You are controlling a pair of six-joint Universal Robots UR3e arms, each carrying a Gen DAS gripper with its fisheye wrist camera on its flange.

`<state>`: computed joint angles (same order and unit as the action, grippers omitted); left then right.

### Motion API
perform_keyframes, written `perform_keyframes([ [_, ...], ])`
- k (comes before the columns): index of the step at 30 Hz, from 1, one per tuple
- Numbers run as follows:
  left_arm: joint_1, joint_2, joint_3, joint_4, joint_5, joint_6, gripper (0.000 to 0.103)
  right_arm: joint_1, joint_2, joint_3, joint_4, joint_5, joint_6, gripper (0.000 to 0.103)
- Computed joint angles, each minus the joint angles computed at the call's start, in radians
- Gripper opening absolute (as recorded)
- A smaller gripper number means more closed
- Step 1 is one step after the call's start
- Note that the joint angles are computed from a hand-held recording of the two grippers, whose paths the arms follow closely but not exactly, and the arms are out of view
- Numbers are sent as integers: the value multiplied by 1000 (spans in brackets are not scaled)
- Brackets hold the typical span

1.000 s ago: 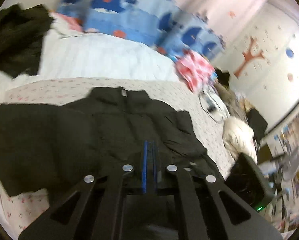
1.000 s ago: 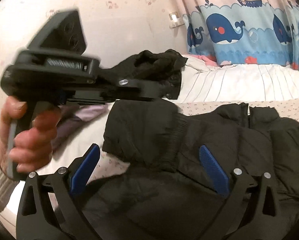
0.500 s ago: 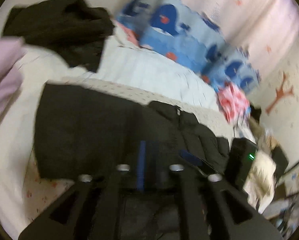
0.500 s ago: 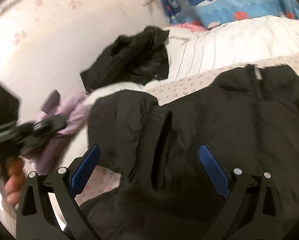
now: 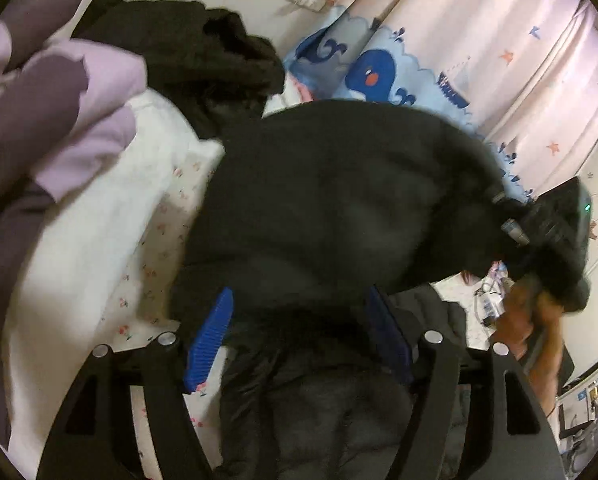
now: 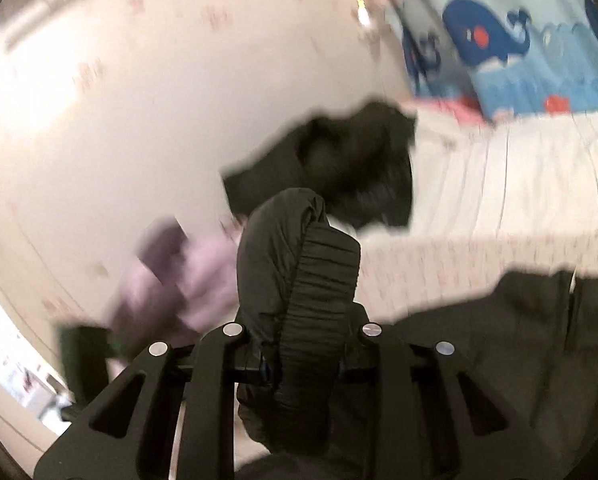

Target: Fold large clothes

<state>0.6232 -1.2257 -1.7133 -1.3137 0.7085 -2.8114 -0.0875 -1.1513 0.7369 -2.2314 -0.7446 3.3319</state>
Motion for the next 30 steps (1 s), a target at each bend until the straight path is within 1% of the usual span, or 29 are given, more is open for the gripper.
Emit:
perform_keyframes([
  [2, 0, 9, 32, -21, -24, 4, 74, -83, -6, -103, 81, 77, 25, 22],
  [3, -18, 1, 49, -8, -27, -14, 78, -139, -26, -136, 143, 117, 12, 22],
  [5, -55, -19, 81, 18, -31, -49, 81, -236, -97, -122, 247, 161, -51, 22],
  [8, -155, -81, 115, 111, 5, -141, 82, -406, -235, -32, 450, 205, -229, 22],
  [9, -195, -111, 127, 148, 25, -173, 82, -479, -287, 17, 538, 206, -320, 22],
  [10, -226, -133, 136, 175, 41, -196, 82, -523, -323, 68, 579, 214, -374, 22],
  [12, -301, -189, 147, 238, 81, -240, 82, -640, -392, 192, 700, 226, -520, 22],
  [13, -350, -235, 162, 278, 110, -270, 82, -677, -412, 246, 721, 220, -562, 22],
  [16, -445, -344, 206, 346, 169, -342, 82, -784, -466, 429, 751, 201, -673, 22],
  [18, -489, -403, 242, 371, 199, -384, 82, -845, -489, 560, 727, 182, -722, 22],
  [20, -539, -476, 291, 402, 238, -408, 83, -881, -495, 660, 683, 156, -741, 22],
  [21, -569, -524, 323, 422, 275, -418, 84, -892, -490, 709, 639, 128, -738, 22],
  [24, -618, -633, 397, 437, 337, -442, 84, -920, -502, 856, 549, 58, -759, 22],
  [28, -660, -772, 460, 457, 426, -469, 84, -965, -515, 985, 516, -4, -834, 22],
  [30, -675, -832, 479, 454, 457, -450, 84, -986, -502, 988, 573, -13, -883, 25],
])
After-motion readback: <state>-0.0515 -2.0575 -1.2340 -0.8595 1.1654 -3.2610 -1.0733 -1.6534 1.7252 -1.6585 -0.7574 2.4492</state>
